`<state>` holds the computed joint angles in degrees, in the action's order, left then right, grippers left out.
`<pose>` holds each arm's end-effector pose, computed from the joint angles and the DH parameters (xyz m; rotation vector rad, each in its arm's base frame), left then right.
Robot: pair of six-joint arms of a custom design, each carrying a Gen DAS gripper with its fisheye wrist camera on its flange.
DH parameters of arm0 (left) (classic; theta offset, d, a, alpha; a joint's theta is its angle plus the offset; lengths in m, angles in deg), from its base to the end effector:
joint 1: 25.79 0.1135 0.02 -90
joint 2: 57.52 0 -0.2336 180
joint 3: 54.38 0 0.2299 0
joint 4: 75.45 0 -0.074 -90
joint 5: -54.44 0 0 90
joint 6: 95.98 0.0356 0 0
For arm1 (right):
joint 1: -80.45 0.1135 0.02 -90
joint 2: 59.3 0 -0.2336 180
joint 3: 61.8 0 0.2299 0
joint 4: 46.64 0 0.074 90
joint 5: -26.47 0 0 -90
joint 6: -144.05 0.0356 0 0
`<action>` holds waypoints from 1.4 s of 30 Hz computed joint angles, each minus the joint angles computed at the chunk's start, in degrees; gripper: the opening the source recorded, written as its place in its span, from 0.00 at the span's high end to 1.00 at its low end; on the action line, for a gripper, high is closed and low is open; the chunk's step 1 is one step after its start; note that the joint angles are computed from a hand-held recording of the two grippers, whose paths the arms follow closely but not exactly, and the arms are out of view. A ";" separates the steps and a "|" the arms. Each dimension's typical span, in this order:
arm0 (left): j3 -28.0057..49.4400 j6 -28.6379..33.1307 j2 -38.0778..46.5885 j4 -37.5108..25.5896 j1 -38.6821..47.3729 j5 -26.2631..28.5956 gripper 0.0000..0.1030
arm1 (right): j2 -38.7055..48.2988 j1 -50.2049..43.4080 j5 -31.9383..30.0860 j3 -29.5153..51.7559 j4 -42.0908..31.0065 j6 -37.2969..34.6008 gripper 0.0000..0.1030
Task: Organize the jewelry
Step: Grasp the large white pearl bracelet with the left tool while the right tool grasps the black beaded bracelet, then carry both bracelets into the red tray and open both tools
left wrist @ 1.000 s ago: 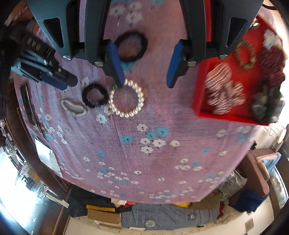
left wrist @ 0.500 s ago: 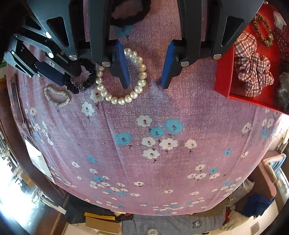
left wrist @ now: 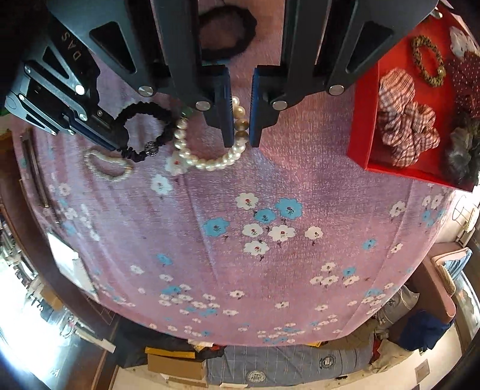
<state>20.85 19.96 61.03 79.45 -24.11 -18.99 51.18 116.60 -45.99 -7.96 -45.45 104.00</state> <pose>0.3388 -0.0002 0.0604 0.6400 2.6215 -0.2587 0.2400 0.1620 0.0514 0.4174 2.4556 0.2477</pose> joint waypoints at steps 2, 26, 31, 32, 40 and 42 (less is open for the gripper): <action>-1.65 0.33 -2.64 -1.04 0.65 1.45 0.91 | -3.05 0.88 0.78 -2.02 -0.10 0.77 0.91; -18.07 18.03 -45.24 -27.63 21.98 16.86 0.91 | -31.37 22.85 16.57 -10.79 -18.51 14.78 0.91; -13.86 24.84 -45.72 -35.56 31.60 20.61 0.91 | -32.20 27.64 19.80 -8.02 -22.10 16.29 0.91; -12.79 26.00 -45.23 -36.98 33.31 21.23 0.91 | -32.33 28.52 20.45 -7.49 -22.69 16.63 0.91; -5.39 32.58 -41.43 -44.03 44.36 24.70 0.91 | -32.43 33.00 23.69 -2.60 -26.26 16.14 0.91; -3.04 33.47 -40.13 -45.39 46.63 25.57 0.91 | -32.52 33.72 24.48 -1.20 -26.86 15.29 0.91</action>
<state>17.81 53.43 20.90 34.05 22.52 6.58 18.66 150.32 -21.51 -9.16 -72.31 119.29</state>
